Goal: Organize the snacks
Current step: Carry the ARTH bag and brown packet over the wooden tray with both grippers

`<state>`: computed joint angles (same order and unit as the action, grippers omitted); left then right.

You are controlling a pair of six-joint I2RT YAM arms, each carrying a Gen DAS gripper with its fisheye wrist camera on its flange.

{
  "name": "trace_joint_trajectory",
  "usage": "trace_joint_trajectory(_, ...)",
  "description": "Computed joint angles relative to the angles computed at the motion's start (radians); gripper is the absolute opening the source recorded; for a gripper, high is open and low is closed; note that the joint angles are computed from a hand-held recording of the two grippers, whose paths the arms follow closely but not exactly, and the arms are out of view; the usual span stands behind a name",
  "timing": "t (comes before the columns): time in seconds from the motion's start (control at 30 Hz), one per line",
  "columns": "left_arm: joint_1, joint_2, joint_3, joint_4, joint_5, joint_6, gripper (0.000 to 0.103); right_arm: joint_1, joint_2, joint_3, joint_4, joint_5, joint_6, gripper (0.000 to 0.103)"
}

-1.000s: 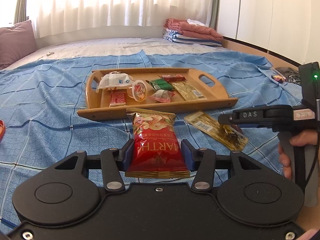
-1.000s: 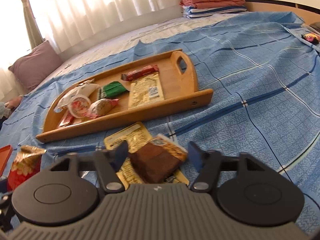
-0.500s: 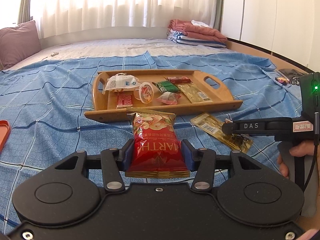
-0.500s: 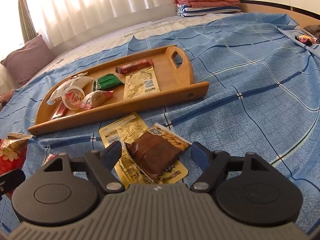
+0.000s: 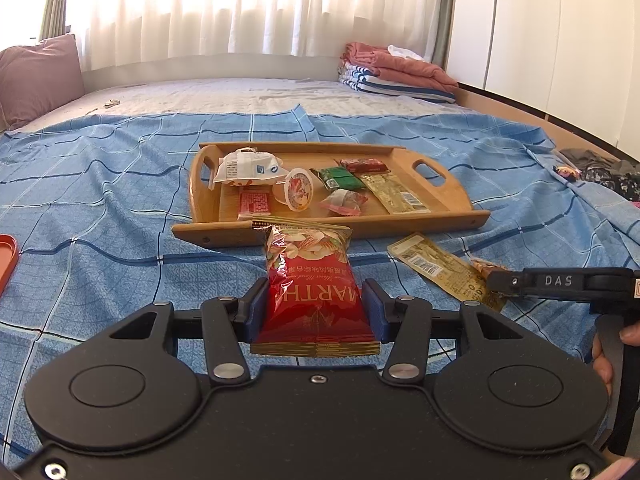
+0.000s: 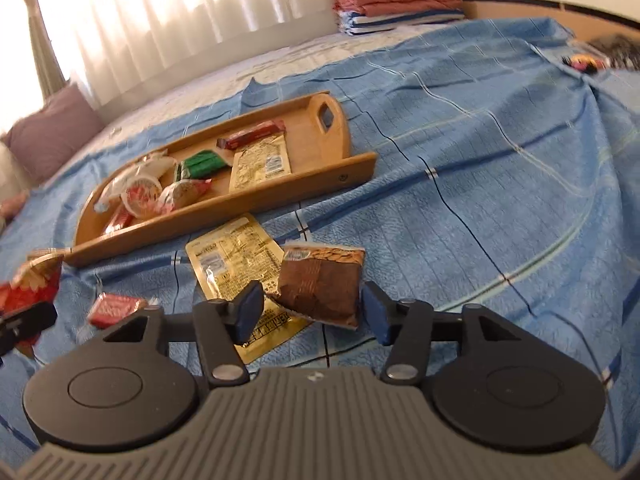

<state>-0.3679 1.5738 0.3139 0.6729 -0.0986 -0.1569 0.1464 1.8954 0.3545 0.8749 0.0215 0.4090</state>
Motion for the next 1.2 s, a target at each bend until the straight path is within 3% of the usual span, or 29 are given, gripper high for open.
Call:
trace_joint_trajectory(0.07,0.001,0.001,0.001,0.000,0.001,0.001,0.048,-0.011,0.009,0.009,0.007,-0.014,0.046,0.074)
trace_joint_trajectory(0.17,0.002,0.002,0.003,-0.001,0.004,-0.006,0.048,0.029,0.023,0.071,-0.067,0.068,0.035,0.076)
trace_joint_trajectory(0.3,0.003,-0.006,0.006,-0.013,0.004,-0.020,0.048,0.093,0.068,0.099,-0.048,0.178,0.004,0.051)
trace_joint_trajectory(0.33,0.007,-0.010,0.011,-0.024,0.010,-0.023,0.048,0.096,0.065,0.093,-0.037,0.180,0.005,0.051)
trace_joint_trajectory(0.5,0.028,-0.022,0.046,-0.067,0.017,-0.004,0.047,0.085,0.022,0.066,0.005,0.172,0.001,0.051)
trace_joint_trajectory(0.73,0.062,-0.010,0.124,-0.103,0.035,0.021,0.047,0.047,-0.037,0.104,-0.042,0.132,-0.032,0.051)
trace_joint_trajectory(1.2,0.163,0.151,0.488,-0.251,0.119,0.014,0.047,0.001,-0.058,0.345,-0.244,0.060,-0.134,0.051)
